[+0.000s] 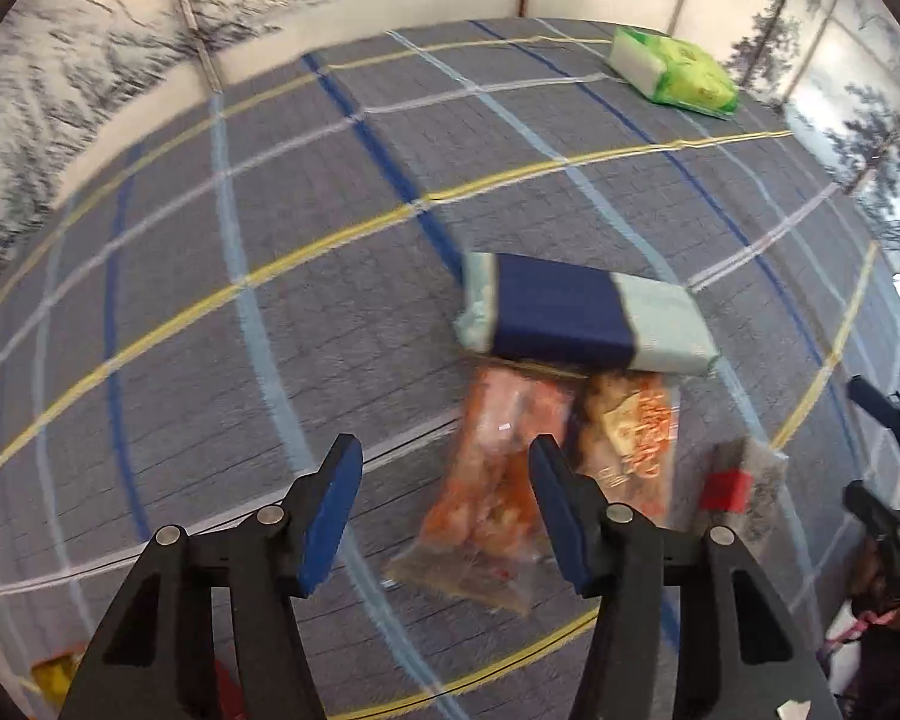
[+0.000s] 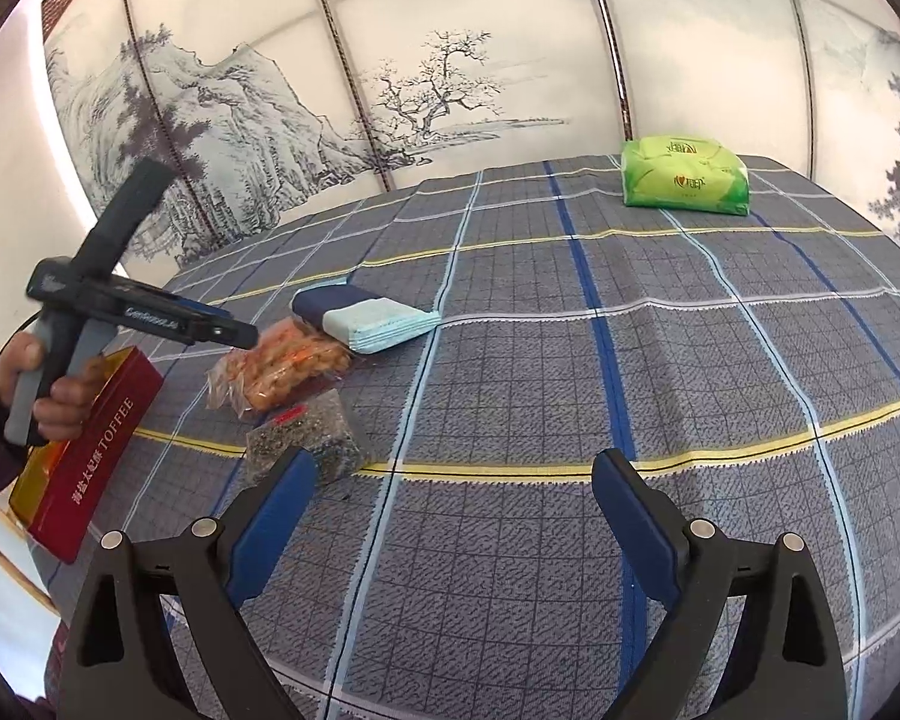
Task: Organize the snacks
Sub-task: 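Grasp and lift the clear packet of orange sticks with the left gripper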
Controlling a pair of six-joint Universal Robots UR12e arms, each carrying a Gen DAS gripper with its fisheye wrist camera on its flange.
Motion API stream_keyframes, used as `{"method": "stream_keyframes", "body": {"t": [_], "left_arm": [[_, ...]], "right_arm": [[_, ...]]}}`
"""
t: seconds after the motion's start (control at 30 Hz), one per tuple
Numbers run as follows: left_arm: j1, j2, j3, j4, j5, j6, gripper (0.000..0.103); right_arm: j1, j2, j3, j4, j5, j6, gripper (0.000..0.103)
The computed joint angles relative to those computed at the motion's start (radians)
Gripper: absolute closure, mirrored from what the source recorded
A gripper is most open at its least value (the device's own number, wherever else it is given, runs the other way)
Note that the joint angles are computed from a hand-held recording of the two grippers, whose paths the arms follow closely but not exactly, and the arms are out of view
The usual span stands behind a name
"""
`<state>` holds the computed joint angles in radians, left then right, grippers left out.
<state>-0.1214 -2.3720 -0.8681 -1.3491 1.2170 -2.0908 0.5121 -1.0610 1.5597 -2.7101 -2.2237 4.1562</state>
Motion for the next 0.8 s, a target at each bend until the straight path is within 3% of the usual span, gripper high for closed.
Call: {"method": "stream_keyframes", "body": {"t": [0.07,0.1,0.17,0.27,0.33,0.37,0.5,0.53,0.6,0.8], "left_arm": [[-0.006,-0.011,0.023,-0.047,0.003,0.044,0.045],[-0.014,-0.008,0.009,-0.018,0.034,0.051,0.044],[-0.026,-0.02,0.021,-0.046,0.077,0.082,0.044],[-0.031,-0.011,-0.005,-0.006,0.08,0.135,0.042],[-0.028,-0.01,-0.006,-0.003,0.073,0.114,0.053],[-0.024,-0.003,-0.017,0.005,0.063,0.103,0.071],[-0.002,0.052,-0.127,0.13,0.055,0.004,0.07],[0.005,0.072,-0.163,0.173,0.059,-0.053,0.07],[0.023,0.102,-0.203,0.183,0.031,-0.102,0.07],[0.088,0.228,-0.353,0.197,-0.113,-0.072,0.07]], "right_arm": [[0.0,0.001,-0.001,0.0,0.0,-0.004,0.009],[-0.001,0.001,-0.002,0.001,0.001,-0.004,0.009],[-0.002,0.001,-0.003,0.005,0.002,-0.003,0.009],[-0.004,0.002,-0.004,0.007,0.001,-0.003,0.008],[-0.005,0.002,-0.005,0.007,0.005,-0.007,0.008],[-0.006,0.002,-0.005,0.007,0.007,-0.007,0.008],[-0.008,0.001,-0.007,0.018,0.015,-0.002,0.007],[-0.008,0.002,-0.008,0.016,0.018,-0.008,0.007],[-0.007,0.004,-0.008,-0.005,0.028,-0.035,0.007],[-0.022,0.014,-0.029,-0.04,0.159,-0.169,0.006]]}}
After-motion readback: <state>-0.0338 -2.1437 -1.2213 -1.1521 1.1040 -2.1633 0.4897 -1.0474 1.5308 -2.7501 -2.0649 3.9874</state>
